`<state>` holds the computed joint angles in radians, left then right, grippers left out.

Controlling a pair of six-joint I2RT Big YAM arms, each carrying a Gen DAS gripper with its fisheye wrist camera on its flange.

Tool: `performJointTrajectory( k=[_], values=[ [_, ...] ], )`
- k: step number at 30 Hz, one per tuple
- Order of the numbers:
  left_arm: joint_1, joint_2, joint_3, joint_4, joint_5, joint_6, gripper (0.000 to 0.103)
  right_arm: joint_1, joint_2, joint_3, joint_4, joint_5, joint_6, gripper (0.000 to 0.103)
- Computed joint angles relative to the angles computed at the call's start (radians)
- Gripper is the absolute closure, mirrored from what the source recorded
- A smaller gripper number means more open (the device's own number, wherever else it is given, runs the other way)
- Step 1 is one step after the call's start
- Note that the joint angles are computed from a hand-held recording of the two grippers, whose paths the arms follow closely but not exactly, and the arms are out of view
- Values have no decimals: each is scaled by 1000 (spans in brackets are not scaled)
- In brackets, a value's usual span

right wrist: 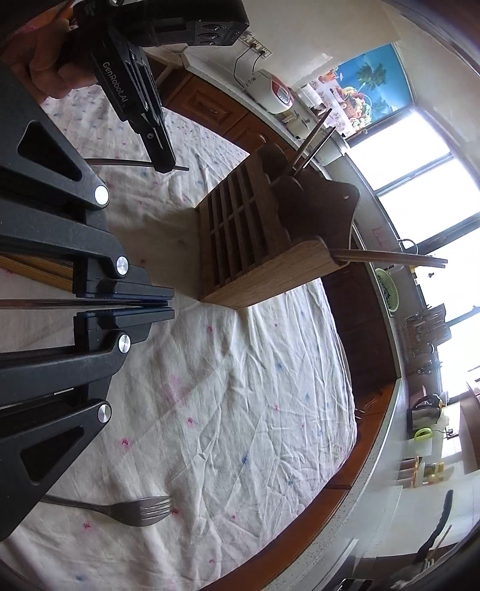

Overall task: Organize utensils
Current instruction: 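Lift both chopsticks and carry them above the wooden holder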

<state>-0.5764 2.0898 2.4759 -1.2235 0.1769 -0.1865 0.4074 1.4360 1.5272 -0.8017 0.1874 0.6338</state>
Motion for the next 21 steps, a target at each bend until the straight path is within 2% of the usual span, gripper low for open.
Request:
performJointTrajectory(
  k=[7, 15, 21],
  values=[
    [1, -146, -184, 121, 15, -25, 99, 31, -56, -6, 27, 33, -10, 100],
    [13, -271, -320, 206, 21, -32, 99, 70, -105, 1, 48, 87, -30, 100],
    [28, -349, -417, 282, 39, -64, 99, 97, -132, 2, 56, 128, -44, 100]
  ],
)
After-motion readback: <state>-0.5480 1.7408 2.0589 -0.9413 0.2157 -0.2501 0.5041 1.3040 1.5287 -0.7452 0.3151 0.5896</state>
